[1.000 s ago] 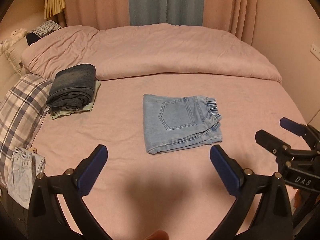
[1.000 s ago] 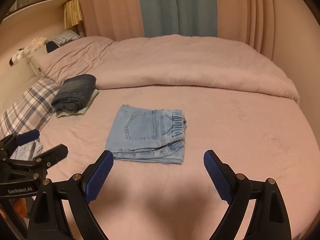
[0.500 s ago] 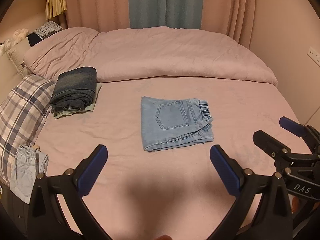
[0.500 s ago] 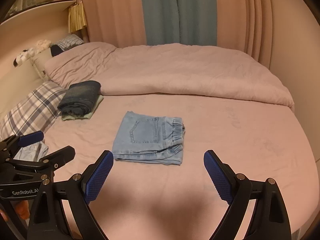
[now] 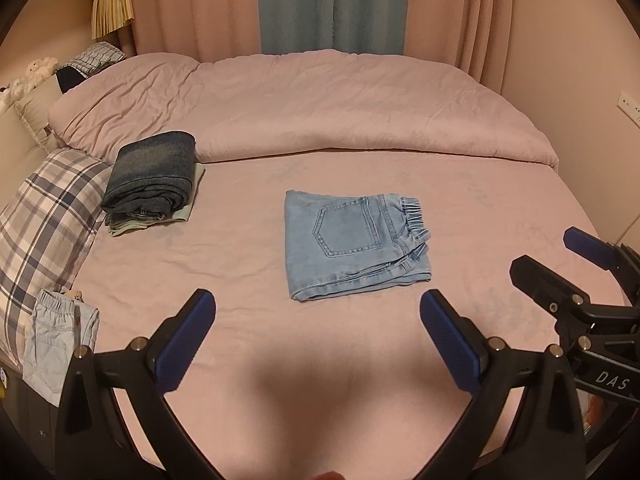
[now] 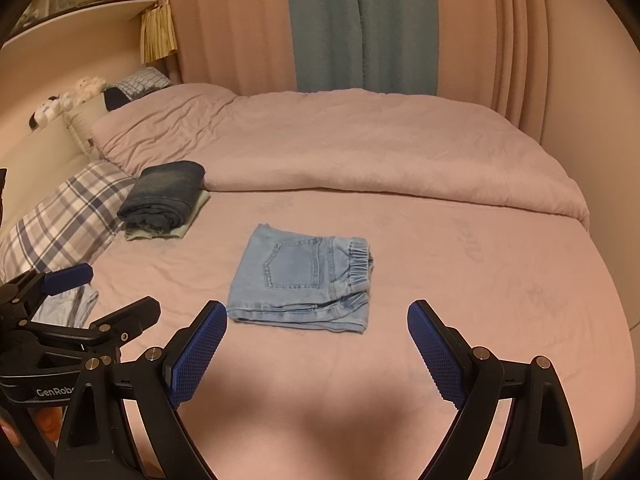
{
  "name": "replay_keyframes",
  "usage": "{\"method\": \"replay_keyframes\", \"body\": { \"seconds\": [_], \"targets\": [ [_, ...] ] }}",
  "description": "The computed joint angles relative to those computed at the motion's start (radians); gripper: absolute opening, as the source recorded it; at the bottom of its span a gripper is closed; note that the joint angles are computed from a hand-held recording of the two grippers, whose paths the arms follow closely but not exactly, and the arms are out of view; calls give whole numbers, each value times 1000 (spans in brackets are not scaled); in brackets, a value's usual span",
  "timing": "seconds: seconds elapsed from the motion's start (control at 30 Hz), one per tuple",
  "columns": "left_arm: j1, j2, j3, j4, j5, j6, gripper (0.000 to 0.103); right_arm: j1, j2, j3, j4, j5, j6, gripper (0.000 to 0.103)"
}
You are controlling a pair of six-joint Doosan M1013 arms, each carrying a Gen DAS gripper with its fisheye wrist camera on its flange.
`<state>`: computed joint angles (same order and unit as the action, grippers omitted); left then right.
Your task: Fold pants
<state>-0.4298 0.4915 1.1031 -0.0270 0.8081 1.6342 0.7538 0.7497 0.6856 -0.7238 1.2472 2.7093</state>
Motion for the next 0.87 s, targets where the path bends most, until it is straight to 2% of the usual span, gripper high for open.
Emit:
{"method": "replay_keyframes", "body": {
  "seconds": [0.87],
  "targets": [
    [-1, 21, -24, 28, 33, -22, 102, -2, 4, -3, 17, 10, -4, 92]
  ]
}}
